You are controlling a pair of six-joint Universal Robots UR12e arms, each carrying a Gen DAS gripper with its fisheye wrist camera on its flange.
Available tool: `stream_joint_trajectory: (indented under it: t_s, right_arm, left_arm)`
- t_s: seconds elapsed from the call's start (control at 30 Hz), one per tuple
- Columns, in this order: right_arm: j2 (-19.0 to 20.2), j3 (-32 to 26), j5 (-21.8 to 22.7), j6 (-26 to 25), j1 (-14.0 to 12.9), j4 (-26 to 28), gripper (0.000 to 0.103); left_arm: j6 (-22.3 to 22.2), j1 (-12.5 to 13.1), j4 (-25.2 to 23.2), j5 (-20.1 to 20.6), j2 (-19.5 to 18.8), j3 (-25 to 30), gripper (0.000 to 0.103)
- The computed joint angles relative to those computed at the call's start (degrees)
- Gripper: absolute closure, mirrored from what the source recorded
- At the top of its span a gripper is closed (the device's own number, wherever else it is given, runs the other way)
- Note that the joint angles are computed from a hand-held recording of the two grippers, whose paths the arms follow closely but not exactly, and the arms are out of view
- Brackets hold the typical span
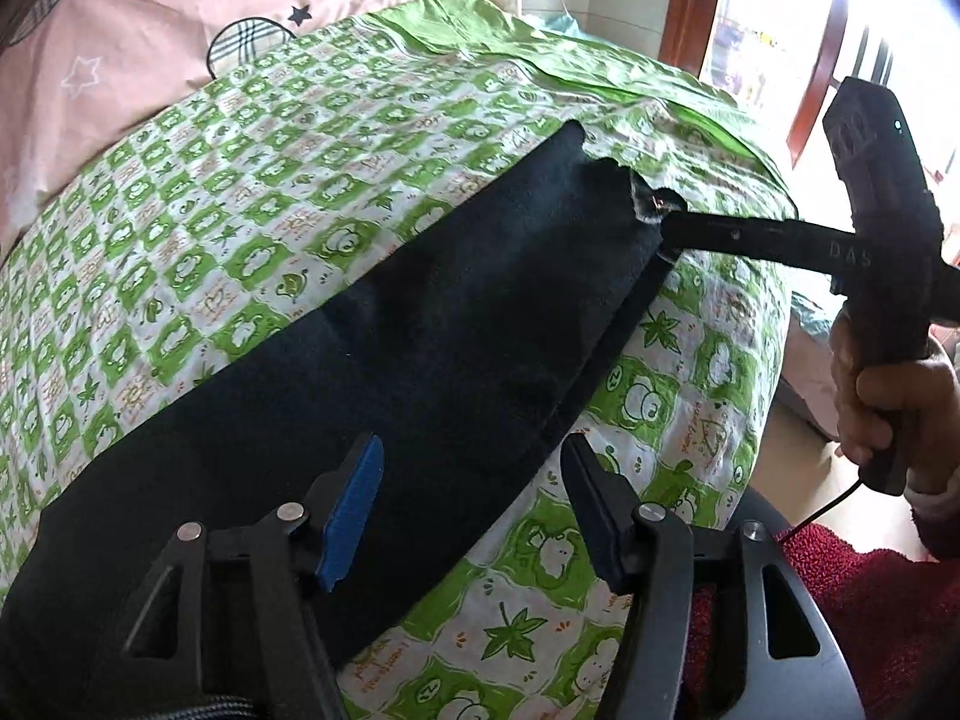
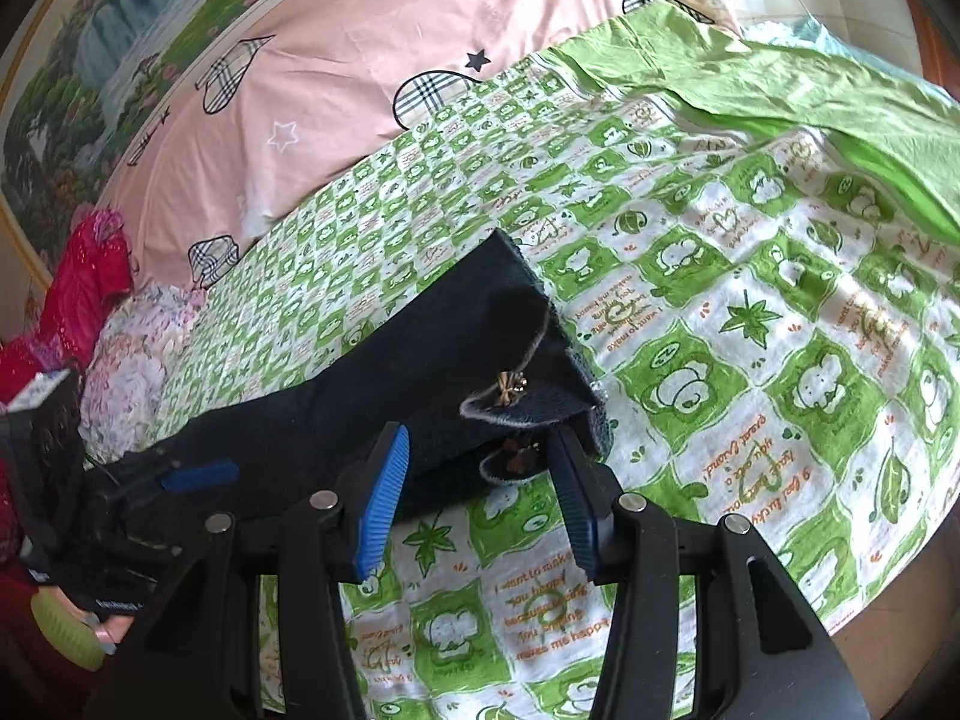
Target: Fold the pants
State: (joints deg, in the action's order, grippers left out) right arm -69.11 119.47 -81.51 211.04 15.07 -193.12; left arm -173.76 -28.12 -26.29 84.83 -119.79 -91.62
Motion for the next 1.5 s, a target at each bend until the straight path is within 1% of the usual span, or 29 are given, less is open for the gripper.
stream_joint_trajectory:
  t_s: [0.07,0.17,0.23,0.27,0.3,0.33,0.43,0.5,0.6,0.7,0.77,0.83,0.87,0.93,0.97,1.0,1.03,1.1,1.17,1.23,1.3,1.37,1.4,1.43,1.5]
  right_arm:
    - [0.24,-0.24,-0.03,0.28,-0.08,-0.25,0.058]
    - [0.55,-0.56,0.64,0.63,-0.31,-0.51,0.071]
    - [0.75,-0.77,0.79,0.64,-0.38,-0.44,0.081]
    - [0.86,-0.84,1.03,0.69,-0.46,-0.42,0.084]
    - [0.92,-0.9,1.0,0.66,-0.47,-0.26,0.092]
    - [0.9,-0.85,0.64,0.68,-0.4,-0.31,0.095]
    - [0.49,-0.2,0.51,1.18,-0.47,-1.68,0.097]
    - [-0.19,0.41,0.15,0.79,-0.4,-2.53,0.097]
    - [-0.9,1.06,-0.47,0.26,-0.32,-2.37,0.097]
    - [-0.63,0.88,0.46,0.91,-0.64,-0.21,0.097]
    - [-0.56,0.8,-0.4,0.87,-0.36,0.6,0.097]
    - [-0.67,1.1,-0.19,1.99,-0.5,0.34,0.096]
    - [-0.83,1.29,0.25,2.76,-0.71,0.43,0.096]
    - [-1.29,1.67,0.39,3.72,-0.99,0.94,0.09]
    - [-1.51,1.9,0.38,4.15,-1.1,1.05,0.089]
    - [-1.63,2.2,0.8,4.55,-1.26,0.7,0.087]
    - [-1.72,2.48,1.32,4.93,-1.35,0.44,0.085]
    - [-1.81,2.74,1.85,4.98,-1.19,0.64,0.083]
    - [-1.54,2.91,2.63,5.83,-1.16,0.34,0.081]
    - [-1.05,3.03,3.84,7.85,-1.4,-0.61,0.075]
    - [-0.5,3.14,5.28,10.09,-1.83,-1.89,0.07]
    - [-0.07,3.19,6.03,11.74,-2.06,-3.28,0.067]
    - [0.19,3.21,6.47,12.83,-2.23,-4.07,0.065]
    - [0.52,3.2,6.98,13.99,-2.42,-4.95,0.065]
    - [1.31,3.15,7.94,16.5,-2.84,-6.85,0.065]
  left_arm:
    - [1.17,-0.03,-1.48,-0.13,-0.44,0.65,0.05]
    - [2.18,0.04,-3.01,-0.28,-0.82,1.16,0.061]
    - [2.7,0.15,-3.82,-0.3,-1.04,1.51,0.078]
    - [2.7,0.31,-4.07,-0.75,-1.1,1.6,0.082]
    - [2.57,0.52,-4.17,-1.49,-1.1,1.6,0.087]
    - [2.44,0.65,-3.98,-1.92,-1.1,1.6,0.092]
    - [2.5,0.85,-2.99,-2.41,-0.7,1.18,0.097]
    - [2.89,0.92,-2.14,-2.99,-0.1,0.71,0.098]
    - [4.23,1.07,-1.78,-4.74,0.41,0.27,0.098]
    - [4.92,1.19,-3.81,-4.99,0.08,0.64,0.097]
    - [4.46,1.12,-3.95,-4.98,-0.02,0.7,0.094]
    - [4.04,1.39,-4.35,-6.24,0.32,0.67,0.086]
    - [3.94,1.61,-4.63,-7.19,0.51,0.71,0.084]
    - [4.38,2.04,-4.28,-8.88,1.07,0.57,0.077]
    - [4.47,2.11,-3.95,-9.15,1.02,0.81,0.075]
    - [4.38,2.42,-3.67,-9.84,1.12,1.07,0.07]
    - [4.05,2.57,-3.52,-10.19,1.1,1.3,0.066]
    - [3.25,2.99,-3.46,-10.56,0.59,2.56,0.066]
    - [2.88,3.27,-4.19,-10.64,-0.38,4.46,0.064]
    - [2.39,3.8,-6.5,-12.15,-1.88,7.24,0.054]
    - [1.92,4.19,-9.71,-14.49,-3.71,10.51,0.05]
    - [2.34,4.3,-13.21,-16.36,-5.78,14.15,0.045]
    - [2.78,4.33,-15.38,-17.45,-6.85,16.08,0.039]
    - [3.25,4.28,-17.46,-18.31,-7.94,17.95,0.038]
    - [4.18,3.91,-20.81,-18.67,-10.08,21.59,0.038]
